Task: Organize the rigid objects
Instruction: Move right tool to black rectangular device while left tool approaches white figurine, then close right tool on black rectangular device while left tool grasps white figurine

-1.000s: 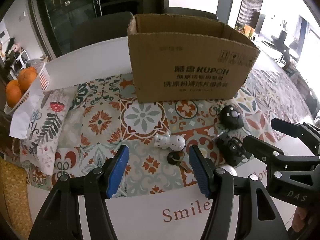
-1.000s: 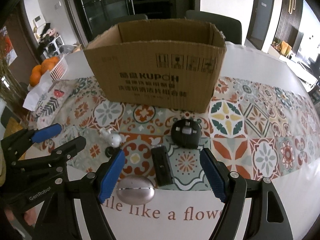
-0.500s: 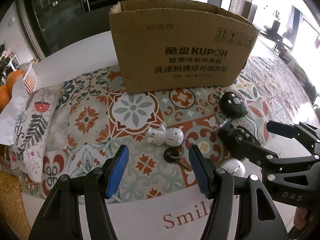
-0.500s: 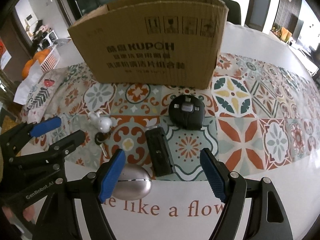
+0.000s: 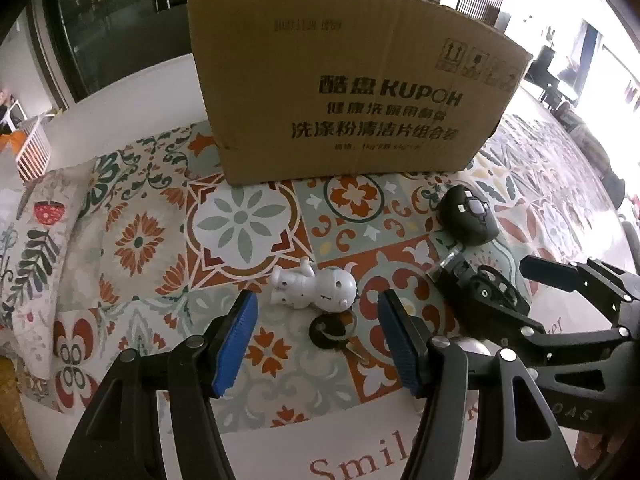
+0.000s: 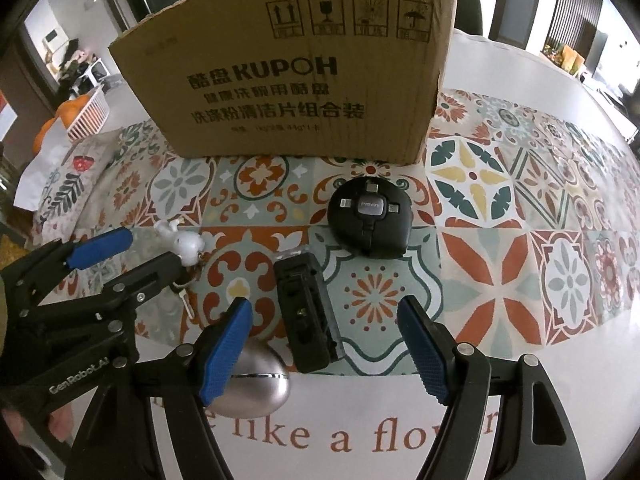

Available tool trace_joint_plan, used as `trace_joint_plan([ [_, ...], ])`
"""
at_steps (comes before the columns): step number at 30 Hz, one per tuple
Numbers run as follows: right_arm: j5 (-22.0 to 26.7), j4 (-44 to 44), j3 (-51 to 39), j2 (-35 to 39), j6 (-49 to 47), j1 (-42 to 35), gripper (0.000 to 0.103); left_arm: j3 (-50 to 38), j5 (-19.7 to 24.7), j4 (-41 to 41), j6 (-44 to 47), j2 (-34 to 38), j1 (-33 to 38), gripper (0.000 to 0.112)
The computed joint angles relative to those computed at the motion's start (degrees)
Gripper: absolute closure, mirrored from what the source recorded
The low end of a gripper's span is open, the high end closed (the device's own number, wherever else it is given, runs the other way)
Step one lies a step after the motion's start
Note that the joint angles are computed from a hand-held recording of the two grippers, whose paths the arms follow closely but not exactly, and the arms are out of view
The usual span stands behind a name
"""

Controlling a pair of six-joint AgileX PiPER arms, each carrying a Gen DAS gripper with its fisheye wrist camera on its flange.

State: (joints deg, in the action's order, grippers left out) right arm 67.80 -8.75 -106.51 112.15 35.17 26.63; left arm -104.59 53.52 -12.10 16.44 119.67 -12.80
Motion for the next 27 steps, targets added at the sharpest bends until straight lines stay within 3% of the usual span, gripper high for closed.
trace_joint_plan([
  [14,-0.5,0.4,-1.7,2.3,-0.8,0.0,0.038,-5.5,3.0,-1.4,-1.4,5.0,0.2,0.051],
  [27,-1.1,1.2,-1.6,3.7,-1.0,-0.3,0.05,-5.6,2.0,-1.0,-2.9,6.5,-0.4,0.058],
])
